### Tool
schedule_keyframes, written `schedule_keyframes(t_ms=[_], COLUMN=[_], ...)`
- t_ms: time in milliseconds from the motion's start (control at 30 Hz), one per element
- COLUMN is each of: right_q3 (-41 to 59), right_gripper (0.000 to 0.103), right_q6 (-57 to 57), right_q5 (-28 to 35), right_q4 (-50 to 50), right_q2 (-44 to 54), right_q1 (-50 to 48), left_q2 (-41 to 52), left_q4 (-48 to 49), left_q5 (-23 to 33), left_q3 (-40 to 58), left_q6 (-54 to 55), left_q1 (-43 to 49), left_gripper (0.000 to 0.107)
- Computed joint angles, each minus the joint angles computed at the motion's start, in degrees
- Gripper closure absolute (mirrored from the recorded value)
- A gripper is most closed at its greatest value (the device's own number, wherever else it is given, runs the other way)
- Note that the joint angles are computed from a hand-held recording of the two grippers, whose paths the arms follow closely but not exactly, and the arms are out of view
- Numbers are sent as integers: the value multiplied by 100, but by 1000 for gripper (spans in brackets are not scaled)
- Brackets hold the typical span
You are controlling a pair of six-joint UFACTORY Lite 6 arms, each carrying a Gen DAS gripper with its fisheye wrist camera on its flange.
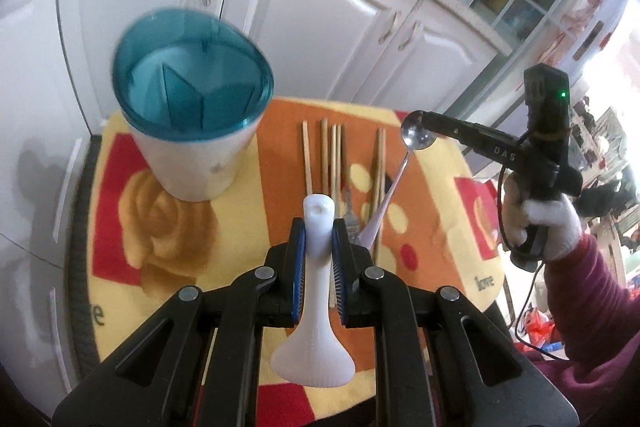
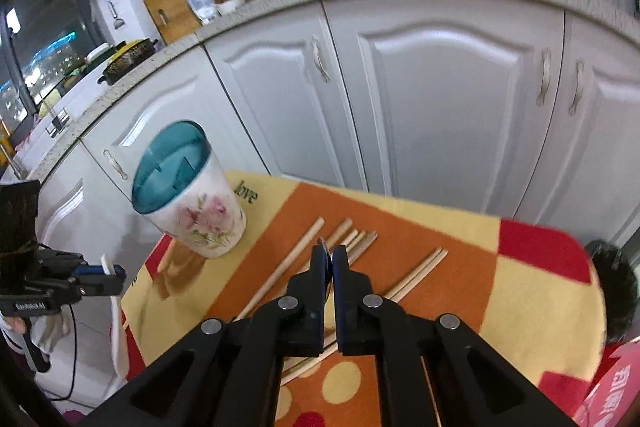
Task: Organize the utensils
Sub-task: 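Lift both spoons and drop them into the teal-topped utensil holder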
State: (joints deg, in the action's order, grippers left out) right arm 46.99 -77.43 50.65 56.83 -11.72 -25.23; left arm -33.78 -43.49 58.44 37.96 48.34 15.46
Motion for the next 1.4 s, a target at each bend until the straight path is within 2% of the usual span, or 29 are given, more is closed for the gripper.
schedule_keyframes(t_ms=[100,200,300,433,533,600,700,733,800,933,1200,1400], right_q3=[197,408,748,1406,1925,2361,2875,3003,3253,3535,3495,3474], right_gripper=[100,100,100,100,100,100,100,100,100,100,100,100], right_q6=[66,266,581,1237,1720,2144,2746,2915,3308,4088,5590,5530], right_q5=[452,622,658,231,-229,-650,-1335,-1530,-1901,-2441,-3181,-3109], right_q4=[16,111,260,332,207,-20,-476,-630,-1081,-2167,-4313,-4270], right_q2=[-166,-327,-442,-331,-118,135,526,647,912,1291,1758,2042], right_q1=[-306,-316,-71,673,1284,1771,2461,2646,3014,3606,4467,4728], left_q2=[-141,-144,62,621,1140,1515,1832,1961,2276,2738,2954,2938], left_q4=[-74,-256,-465,-653,-778,-921,-1479,-1896,-2475,-3243,-3557,-3408], left_q5=[361,795,820,178,-540,-1277,-2048,-2295,-2452,-2339,-1568,-1348], left_q3=[251,654,1170,1874,2265,2477,2466,2395,2396,2386,2059,1744], left_q6=[61,248,329,252,249,309,955,1471,2239,3467,4624,4584], left_q1=[376,863,1044,883,644,406,238,177,153,241,746,989], left_gripper=[96,96,96,96,96,96,96,96,96,96,96,95])
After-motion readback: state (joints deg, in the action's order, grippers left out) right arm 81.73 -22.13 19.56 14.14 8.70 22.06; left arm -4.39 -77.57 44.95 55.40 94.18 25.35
